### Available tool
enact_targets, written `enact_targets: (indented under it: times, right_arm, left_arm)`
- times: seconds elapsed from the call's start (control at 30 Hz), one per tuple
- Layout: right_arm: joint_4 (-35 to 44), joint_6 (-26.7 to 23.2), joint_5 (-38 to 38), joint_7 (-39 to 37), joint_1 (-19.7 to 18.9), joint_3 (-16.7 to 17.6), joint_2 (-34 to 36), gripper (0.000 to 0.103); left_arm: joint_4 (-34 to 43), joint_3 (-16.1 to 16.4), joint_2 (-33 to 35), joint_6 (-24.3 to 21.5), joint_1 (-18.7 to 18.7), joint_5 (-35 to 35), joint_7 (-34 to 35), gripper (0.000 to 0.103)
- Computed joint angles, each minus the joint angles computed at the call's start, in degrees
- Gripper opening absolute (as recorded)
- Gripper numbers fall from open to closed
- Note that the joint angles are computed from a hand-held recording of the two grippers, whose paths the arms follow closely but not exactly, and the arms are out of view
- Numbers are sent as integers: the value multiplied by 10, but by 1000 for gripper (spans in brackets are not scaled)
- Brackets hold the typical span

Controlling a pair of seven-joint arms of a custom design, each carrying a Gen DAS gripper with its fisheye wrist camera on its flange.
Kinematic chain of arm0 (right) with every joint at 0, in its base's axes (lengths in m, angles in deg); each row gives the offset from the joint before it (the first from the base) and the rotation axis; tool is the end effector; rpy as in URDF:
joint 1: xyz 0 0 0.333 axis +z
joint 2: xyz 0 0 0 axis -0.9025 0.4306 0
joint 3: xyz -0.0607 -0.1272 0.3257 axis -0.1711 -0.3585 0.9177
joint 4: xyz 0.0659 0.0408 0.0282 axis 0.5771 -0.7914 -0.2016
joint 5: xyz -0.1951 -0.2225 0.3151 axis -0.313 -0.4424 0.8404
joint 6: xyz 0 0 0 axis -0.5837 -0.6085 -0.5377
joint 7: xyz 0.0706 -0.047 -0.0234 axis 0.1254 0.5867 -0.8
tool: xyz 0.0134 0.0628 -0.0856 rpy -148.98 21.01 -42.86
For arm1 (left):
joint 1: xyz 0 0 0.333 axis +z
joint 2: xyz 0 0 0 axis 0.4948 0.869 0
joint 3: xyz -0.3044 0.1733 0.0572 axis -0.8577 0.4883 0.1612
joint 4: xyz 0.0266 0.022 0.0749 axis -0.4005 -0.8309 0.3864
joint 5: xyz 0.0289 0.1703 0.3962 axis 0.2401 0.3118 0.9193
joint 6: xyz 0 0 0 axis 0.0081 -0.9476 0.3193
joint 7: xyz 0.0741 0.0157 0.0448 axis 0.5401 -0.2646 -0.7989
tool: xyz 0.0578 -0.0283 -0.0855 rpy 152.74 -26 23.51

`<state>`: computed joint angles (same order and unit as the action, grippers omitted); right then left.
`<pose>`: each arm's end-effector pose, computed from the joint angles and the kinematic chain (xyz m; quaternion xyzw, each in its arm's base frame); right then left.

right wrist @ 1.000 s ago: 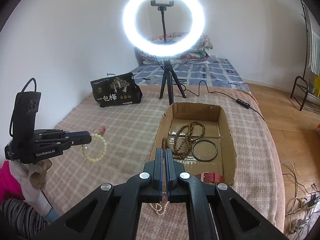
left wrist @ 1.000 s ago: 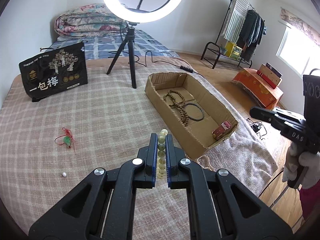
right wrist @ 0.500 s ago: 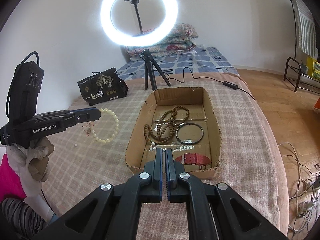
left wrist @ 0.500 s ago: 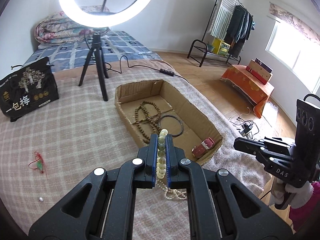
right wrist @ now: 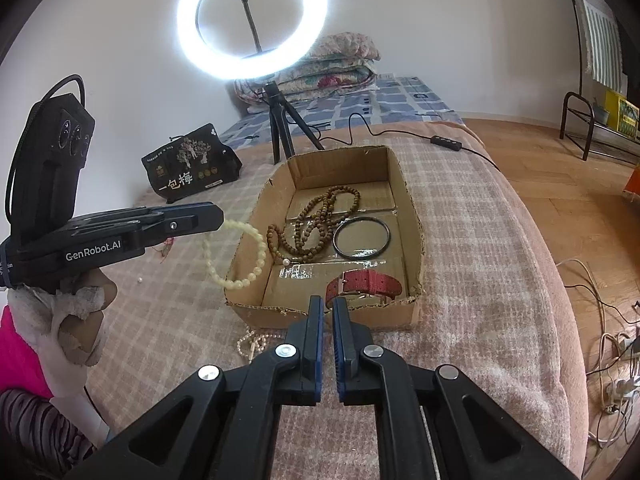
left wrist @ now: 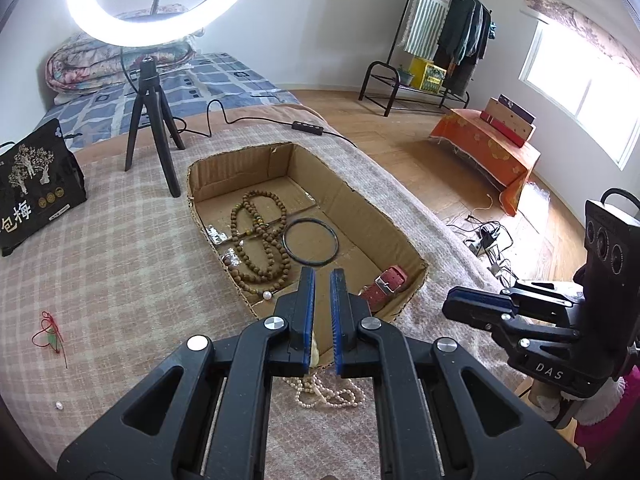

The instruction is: Organize jewelry

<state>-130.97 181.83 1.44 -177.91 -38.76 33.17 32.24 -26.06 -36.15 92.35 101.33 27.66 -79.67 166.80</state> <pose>0.5190 0.3495 0.4020 -0.6123 0.6768 -0.1972 0.3578 0.6587 -0.1543 0.4453 -0.3995 0.8271 -0.3899 0.0649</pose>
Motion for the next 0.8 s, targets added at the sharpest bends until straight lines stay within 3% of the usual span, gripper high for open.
enact_targets:
  times: [0.17,0.2,0.3,0.43,0.5,0.63,0.8]
  right_arm:
    - [2,-6,-4,10,5,2,2,30]
    - [2,-7,-2,9,6,3,3,33]
    - [2,-19,7,-1,10,6,4,61]
    - [4,-41,15,-3,18,10,4,85]
    - [5,-48,20,-6,20,12,4,90]
    - [7,-66,46,-25,25,16,7,103]
    - [13,-82,88,-62,32,21,17,103]
  left_arm:
    - [1,2,1,1,0,7,-9,6]
    - [2,3,2,1,0,8,-11,10]
    - [0,3,0,-3,6,-1,-6,32]
    - [-5,5,-6,3,8,-8,-4,35]
    - [-5,7,-7,1,11,-10,-5,36]
    - [-11,11,-13,1,17,-24,1,52]
    - [-19,20,-21,1,24,-30,4,53]
